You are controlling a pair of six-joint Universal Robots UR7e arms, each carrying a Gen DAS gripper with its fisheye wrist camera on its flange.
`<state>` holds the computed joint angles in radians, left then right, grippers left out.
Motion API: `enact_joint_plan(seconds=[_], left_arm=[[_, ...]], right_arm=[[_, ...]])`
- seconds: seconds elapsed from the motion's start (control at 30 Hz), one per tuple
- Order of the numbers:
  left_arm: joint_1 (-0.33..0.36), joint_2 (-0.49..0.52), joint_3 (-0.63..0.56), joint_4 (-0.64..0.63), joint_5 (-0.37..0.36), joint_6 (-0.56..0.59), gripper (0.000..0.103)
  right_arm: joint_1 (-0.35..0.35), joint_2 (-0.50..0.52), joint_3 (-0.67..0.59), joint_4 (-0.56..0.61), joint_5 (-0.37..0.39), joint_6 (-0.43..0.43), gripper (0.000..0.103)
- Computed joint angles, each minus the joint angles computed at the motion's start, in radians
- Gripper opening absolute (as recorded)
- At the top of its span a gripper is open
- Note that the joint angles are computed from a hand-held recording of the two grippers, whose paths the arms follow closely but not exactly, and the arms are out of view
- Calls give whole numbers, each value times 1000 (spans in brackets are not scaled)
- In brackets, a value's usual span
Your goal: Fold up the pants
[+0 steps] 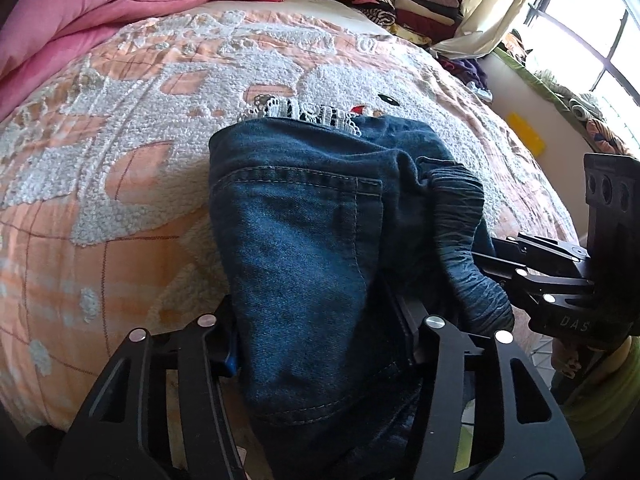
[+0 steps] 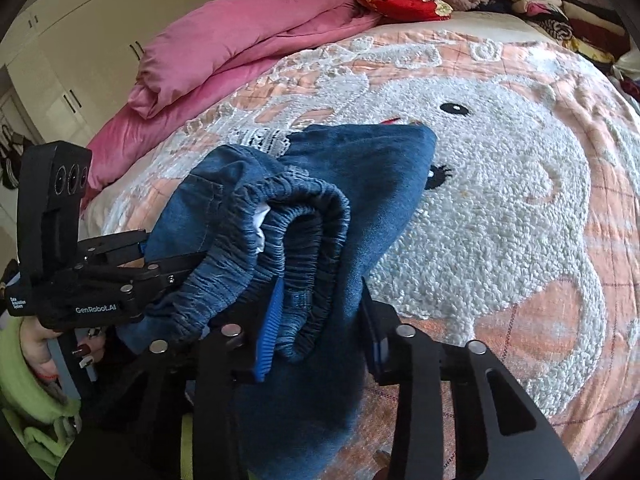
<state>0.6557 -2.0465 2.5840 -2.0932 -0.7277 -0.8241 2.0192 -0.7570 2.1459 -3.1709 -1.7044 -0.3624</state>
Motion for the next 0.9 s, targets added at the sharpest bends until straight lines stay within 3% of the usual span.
enact_joint_plan(seconds=[0.1, 0.2, 0.5, 0.9], left_arm=[[-23, -8, -7, 43, 11, -23, 27], [-59, -19, -17, 101, 29, -60, 21], [-70, -4, -58, 86, 59, -51, 19], [19, 108, -132, -111, 122, 124, 19]], right_arm=[[16, 0, -2, -5, -9, -16, 24], [33, -5, 0, -21, -15, -42, 20], [65, -19, -36, -24, 7, -75, 19], [68, 33, -160, -4, 12, -107, 19]])
